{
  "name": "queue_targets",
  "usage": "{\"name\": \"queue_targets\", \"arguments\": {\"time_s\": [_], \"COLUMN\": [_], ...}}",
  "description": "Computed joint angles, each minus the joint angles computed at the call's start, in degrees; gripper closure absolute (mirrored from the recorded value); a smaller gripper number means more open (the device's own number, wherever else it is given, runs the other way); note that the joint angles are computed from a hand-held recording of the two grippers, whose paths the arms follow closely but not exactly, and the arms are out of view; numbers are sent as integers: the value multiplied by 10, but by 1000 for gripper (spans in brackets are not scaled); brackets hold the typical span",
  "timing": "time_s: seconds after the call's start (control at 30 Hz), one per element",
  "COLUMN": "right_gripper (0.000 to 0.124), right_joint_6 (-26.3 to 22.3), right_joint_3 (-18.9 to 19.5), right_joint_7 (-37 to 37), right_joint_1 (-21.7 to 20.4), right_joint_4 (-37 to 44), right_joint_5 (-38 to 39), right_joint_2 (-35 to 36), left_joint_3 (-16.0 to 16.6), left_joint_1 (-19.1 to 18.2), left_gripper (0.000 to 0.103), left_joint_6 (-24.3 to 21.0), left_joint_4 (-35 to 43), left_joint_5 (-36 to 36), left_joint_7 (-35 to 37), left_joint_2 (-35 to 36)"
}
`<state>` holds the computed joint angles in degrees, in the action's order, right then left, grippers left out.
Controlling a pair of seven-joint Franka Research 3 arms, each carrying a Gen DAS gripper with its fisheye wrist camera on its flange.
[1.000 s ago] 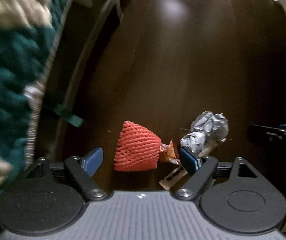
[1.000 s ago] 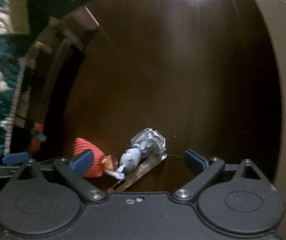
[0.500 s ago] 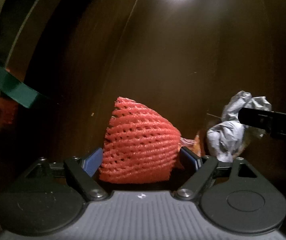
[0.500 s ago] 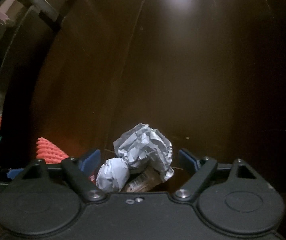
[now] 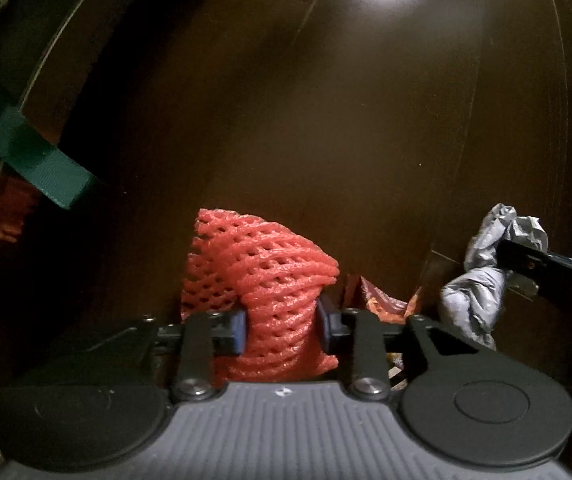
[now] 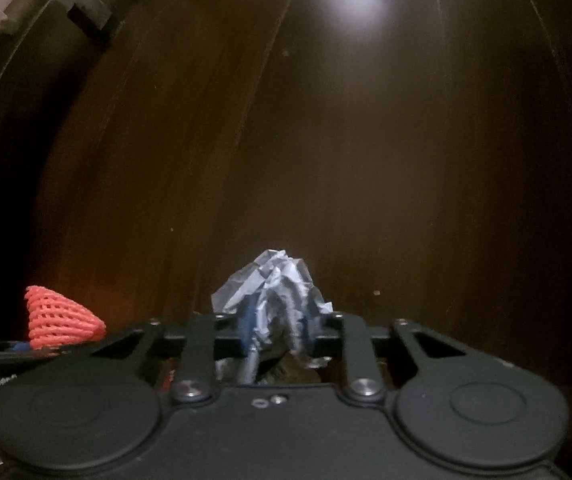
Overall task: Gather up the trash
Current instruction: 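Grasp the red foam net with left tool while right tool grasps the foil wrapper, then carry the red foam net and foil wrapper up over the green bin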
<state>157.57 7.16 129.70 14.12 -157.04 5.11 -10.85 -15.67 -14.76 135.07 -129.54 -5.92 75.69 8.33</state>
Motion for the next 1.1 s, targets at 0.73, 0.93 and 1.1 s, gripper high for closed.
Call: {"name": "queue_targets", "arguments": {"time_s": [0.73,0.93,1.1], "right_gripper": [112,112,112], "right_joint_6": [-369,-527,-635], "right_joint_3": [45,62,78], "right_joint_7": [114,117,118], "right_joint_1": [-22,-41,-60], "right_joint_4": [120,296,470], "right_joint_5": [-14,-28,-43], "right_joint_2": [-332,-336,-292], "left_joint_3": [26,45,55], "left_joint_1": [-26,-24,-11], "left_gripper": [79,79,79], "left_joint_6": [-262,-404,-516], "left_joint_4": [122,273,440], "left_joint_5": [-42,-59,-78], "left_joint_7": [20,54,70], "left_joint_2": [-188,-212,-186]}}
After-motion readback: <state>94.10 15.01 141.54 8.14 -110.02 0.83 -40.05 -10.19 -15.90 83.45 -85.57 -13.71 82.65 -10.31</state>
